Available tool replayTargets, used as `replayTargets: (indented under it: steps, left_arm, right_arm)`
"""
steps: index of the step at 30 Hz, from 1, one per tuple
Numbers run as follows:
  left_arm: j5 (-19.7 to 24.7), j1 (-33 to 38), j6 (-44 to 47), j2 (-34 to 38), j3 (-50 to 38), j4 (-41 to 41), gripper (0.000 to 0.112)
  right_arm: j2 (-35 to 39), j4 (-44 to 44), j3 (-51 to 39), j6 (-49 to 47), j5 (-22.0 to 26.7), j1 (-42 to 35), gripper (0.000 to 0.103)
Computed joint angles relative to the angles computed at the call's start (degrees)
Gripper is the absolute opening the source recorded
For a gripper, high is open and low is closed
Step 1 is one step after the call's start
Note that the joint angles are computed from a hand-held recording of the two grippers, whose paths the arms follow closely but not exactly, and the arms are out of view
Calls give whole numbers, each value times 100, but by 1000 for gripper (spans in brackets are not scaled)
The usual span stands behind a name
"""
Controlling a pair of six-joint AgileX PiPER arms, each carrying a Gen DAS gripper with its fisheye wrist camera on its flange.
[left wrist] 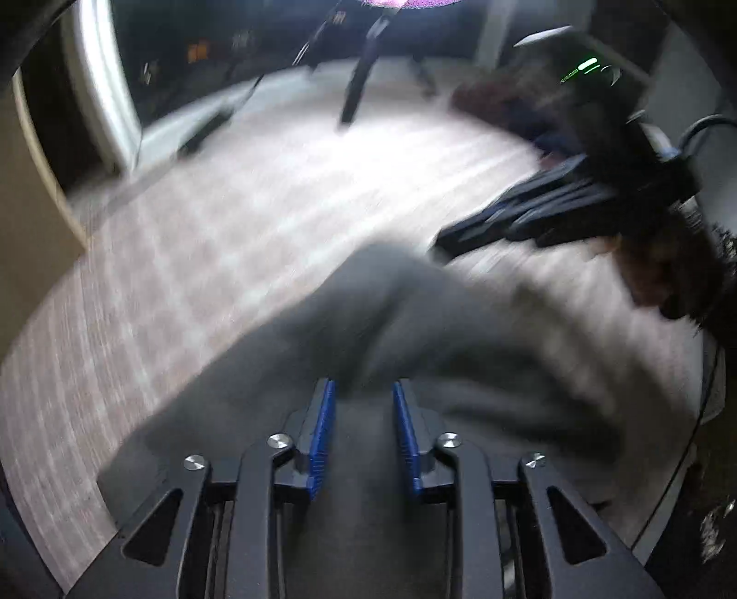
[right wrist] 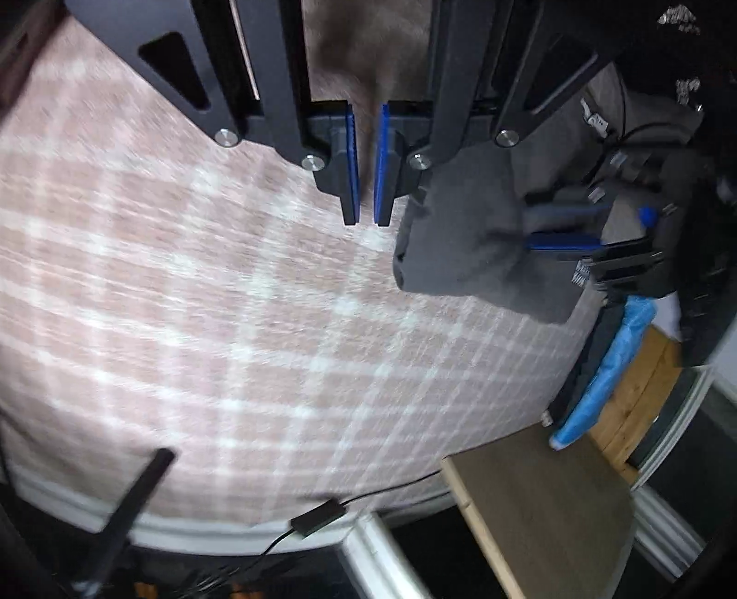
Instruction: Fold clothes
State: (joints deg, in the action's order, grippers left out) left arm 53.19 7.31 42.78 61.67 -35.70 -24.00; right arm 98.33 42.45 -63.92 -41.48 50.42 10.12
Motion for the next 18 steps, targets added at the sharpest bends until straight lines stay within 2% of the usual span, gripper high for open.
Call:
replayTargets:
  steps: [3,5,8,12,15,18]
  left_arm:
    - [545,1163,1140,225,6,-691,9]
    - [727,1523,1490,295,30,-890,8]
    - [730,1646,1716,159,149,-975,8]
    - [708,1606,1737,244,139,-1061,8]
    - [681,1602,1764,259,173,-1108,8]
    - [628,1562,1800,242,209,-1158,8]
  right_arm:
    - [199,577,-27,-714,405,-93,7]
    - [250,797,-40,-1004,609,-133,7]
    - [402,1205,-145,-1356,1072,-338,7]
    - [804,1128,-522,-1242,1298,-288,7]
    - [836,1414,-465,-1378,1562,-365,7]
    - [902,1614,-511,-1228,1203,-159,7]
